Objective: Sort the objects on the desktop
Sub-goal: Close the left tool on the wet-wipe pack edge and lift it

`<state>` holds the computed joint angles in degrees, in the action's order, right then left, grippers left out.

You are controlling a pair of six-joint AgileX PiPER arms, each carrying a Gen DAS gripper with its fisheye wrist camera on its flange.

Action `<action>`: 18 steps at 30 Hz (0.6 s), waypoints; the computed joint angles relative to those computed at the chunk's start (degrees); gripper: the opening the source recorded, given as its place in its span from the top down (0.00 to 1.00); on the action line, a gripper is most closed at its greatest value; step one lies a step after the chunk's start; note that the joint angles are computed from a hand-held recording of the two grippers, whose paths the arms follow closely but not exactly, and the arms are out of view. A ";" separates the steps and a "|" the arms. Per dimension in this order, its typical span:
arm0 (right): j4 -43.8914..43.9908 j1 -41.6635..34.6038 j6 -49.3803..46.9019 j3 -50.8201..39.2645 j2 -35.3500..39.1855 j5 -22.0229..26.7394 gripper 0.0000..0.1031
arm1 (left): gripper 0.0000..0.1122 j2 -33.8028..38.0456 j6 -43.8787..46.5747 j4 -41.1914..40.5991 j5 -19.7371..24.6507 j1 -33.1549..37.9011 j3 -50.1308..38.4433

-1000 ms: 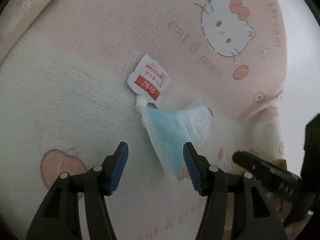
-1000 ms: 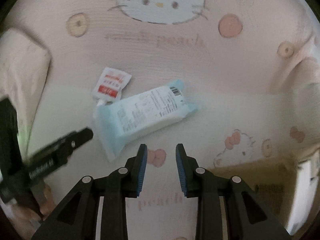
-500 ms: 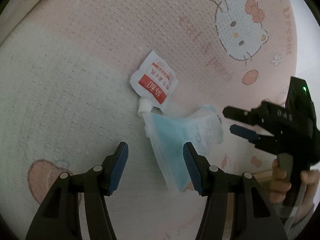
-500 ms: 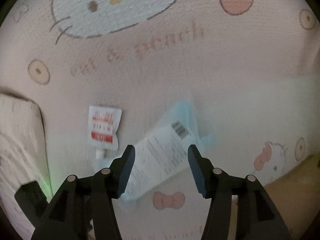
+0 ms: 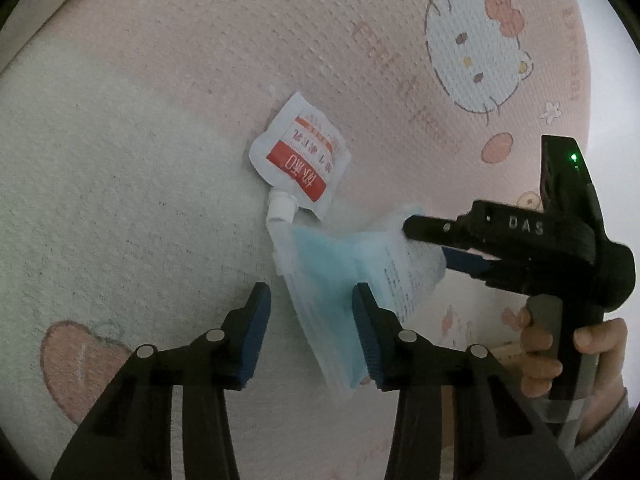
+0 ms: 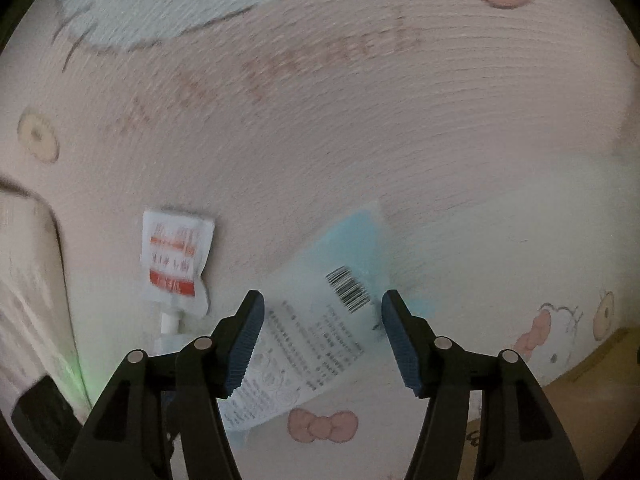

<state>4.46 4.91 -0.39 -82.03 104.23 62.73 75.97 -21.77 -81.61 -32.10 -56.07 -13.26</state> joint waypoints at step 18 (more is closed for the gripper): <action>7.85 -1.66 -2.18 20.71 -15.36 -0.80 0.42 | 0.70 -9.45 -8.47 -13.87 -7.97 -23.96 6.29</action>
